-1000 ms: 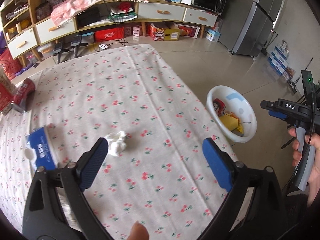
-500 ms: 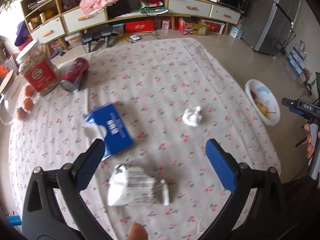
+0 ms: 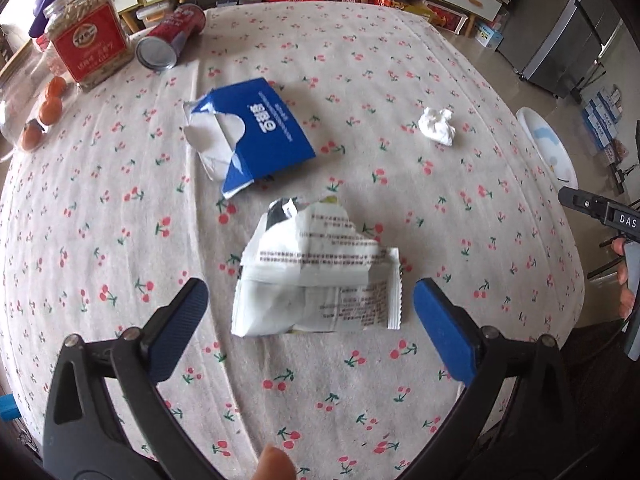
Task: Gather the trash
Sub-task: 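Move the open left gripper over the white wrapper packet, then grasp the white wrapper packet with the left gripper and lift it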
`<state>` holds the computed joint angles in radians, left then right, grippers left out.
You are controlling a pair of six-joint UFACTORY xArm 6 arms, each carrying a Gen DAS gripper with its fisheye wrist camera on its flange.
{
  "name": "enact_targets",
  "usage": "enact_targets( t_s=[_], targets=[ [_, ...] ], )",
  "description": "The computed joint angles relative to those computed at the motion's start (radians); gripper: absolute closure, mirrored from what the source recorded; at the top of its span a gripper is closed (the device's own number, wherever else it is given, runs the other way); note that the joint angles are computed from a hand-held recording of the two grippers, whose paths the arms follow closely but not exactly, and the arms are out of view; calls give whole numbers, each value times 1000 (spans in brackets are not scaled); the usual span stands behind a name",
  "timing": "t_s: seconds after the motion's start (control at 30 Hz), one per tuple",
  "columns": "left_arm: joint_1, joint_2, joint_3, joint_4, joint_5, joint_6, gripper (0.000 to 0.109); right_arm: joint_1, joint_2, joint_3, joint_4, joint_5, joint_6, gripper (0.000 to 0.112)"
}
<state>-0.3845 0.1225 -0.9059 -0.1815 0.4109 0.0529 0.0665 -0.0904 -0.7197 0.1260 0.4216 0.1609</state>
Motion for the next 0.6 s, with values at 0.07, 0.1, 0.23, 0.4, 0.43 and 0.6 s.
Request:
enact_targets(
  t_s=[0.07,0.1,0.23,0.4,0.43,0.6],
  targets=[
    [2,0,9,-28,0,23,6,19,16,-9,-32,7,15,27],
    [3,-2,13,-43,-4,36,6,25,17,-9,-35,10,14,27],
    [3,2,16,-129,-1,106,6,45,28,-20,-54,19,22,27],
    [-5,31,1,-198,-23,161,7,57,38,-33,-85,26,48,27],
    [-9,34,6,-200,-40,162,8,60,38,-36,-93,28,58,27],
    [-10,27,20,-321,-77,256,34,62,43,-41,-108,32,69,27]
  ],
)
